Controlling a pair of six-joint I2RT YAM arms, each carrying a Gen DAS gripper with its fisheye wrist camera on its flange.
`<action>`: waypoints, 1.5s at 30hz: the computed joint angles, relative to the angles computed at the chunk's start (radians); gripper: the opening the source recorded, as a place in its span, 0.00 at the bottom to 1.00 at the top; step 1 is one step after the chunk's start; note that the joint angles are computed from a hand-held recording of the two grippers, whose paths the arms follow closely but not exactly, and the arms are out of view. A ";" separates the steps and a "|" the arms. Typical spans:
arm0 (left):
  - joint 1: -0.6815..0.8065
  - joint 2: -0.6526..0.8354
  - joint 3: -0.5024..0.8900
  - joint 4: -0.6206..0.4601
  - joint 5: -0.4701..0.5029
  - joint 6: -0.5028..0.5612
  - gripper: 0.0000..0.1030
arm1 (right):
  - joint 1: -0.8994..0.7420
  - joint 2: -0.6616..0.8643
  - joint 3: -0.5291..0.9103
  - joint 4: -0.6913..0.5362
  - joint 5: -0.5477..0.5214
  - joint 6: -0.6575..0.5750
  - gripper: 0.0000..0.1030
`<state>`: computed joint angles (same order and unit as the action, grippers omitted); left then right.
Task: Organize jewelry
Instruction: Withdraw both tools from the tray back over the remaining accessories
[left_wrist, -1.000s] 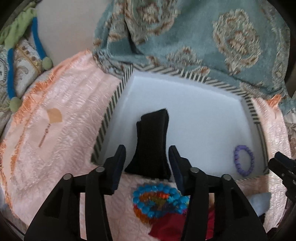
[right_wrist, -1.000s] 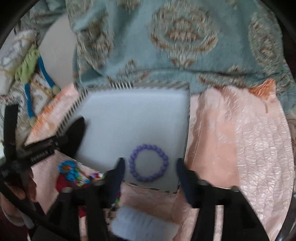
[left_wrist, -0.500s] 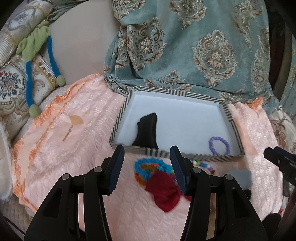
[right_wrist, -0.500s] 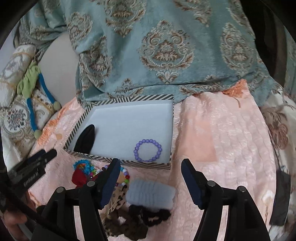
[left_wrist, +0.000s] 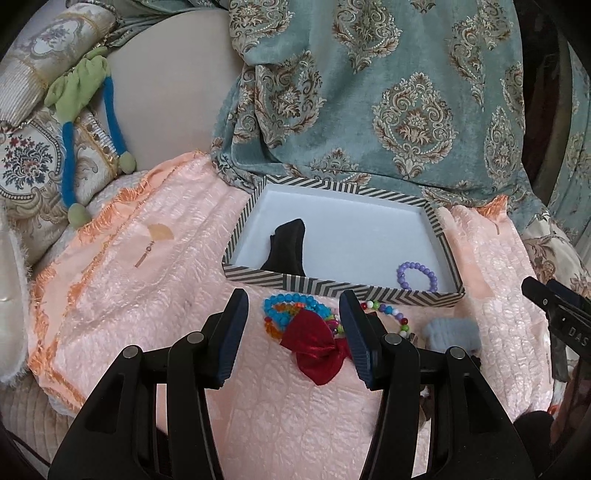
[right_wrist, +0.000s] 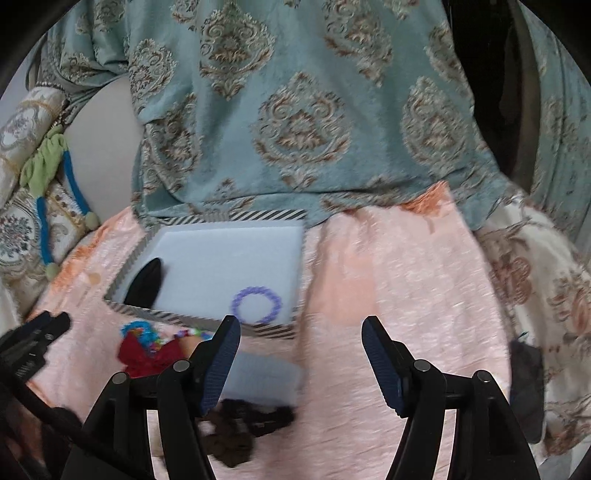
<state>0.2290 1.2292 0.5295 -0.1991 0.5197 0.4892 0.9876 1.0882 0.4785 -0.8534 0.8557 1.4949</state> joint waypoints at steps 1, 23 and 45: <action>0.002 -0.002 -0.002 -0.001 0.002 0.002 0.50 | 0.011 0.012 -0.005 -0.034 0.020 0.033 0.64; 0.048 0.106 0.050 -0.066 0.042 0.078 0.50 | -0.027 -0.011 -0.058 0.094 -0.093 -0.113 0.65; 0.083 0.348 0.178 -0.200 0.084 0.112 0.59 | -0.177 -0.073 -0.219 0.411 -0.300 -0.286 0.70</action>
<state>0.3115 1.5771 0.7078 -0.3990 0.6035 0.6016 0.8103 1.0148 0.2597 -0.4424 0.5555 1.2093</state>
